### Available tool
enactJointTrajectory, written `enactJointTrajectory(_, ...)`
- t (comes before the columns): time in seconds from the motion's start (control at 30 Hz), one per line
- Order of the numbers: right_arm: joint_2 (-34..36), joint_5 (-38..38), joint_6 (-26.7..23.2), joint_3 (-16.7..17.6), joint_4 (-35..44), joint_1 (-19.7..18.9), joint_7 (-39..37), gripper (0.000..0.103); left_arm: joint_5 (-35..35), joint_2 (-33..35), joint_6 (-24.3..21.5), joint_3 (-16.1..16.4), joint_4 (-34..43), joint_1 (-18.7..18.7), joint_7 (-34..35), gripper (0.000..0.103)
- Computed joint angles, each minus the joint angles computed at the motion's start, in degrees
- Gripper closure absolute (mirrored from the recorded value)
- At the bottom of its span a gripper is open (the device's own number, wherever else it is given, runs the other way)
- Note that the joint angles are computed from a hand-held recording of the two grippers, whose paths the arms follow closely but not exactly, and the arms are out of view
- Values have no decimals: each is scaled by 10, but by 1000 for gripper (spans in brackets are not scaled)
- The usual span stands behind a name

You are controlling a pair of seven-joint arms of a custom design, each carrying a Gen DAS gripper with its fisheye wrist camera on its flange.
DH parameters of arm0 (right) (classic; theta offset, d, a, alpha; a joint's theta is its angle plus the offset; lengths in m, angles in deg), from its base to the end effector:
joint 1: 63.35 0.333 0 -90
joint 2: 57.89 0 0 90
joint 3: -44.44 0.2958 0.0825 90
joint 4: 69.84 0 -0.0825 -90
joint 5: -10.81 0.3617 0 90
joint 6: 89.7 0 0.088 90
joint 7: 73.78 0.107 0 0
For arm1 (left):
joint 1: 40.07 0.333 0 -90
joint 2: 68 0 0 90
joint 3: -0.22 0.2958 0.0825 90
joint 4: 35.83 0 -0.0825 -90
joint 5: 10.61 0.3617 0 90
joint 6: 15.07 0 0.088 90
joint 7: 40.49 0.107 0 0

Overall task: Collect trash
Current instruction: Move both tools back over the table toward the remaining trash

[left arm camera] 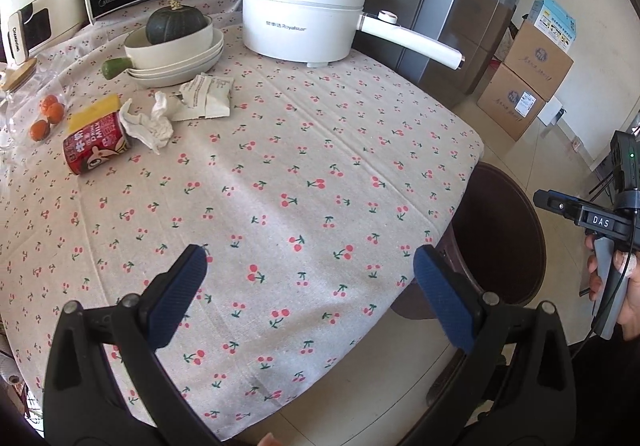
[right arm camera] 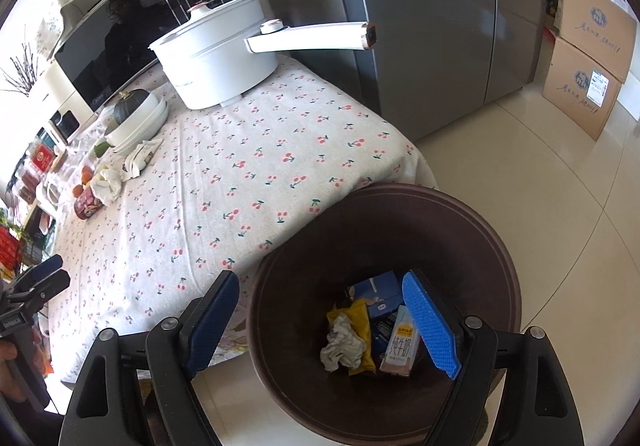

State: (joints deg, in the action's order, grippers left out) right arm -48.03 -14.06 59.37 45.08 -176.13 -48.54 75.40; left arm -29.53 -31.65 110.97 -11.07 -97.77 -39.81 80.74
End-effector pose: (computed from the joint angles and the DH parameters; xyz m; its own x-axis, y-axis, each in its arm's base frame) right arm 0.5994 0.1742 0.4813 -0.3682 -0.9049 -0.2135 -0.7092 0.4218 -0.5649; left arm 0.7305 -0.1050 0.5070 -0.5502 -0.8214 0.1504 -0.7224 0.3779 -0.5791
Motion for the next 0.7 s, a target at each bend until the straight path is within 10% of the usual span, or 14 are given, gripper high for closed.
enactJointTrajectory(0.7,223,54,-104,3,342,67,-98,17,21,9,16,40,3,63,-71,0)
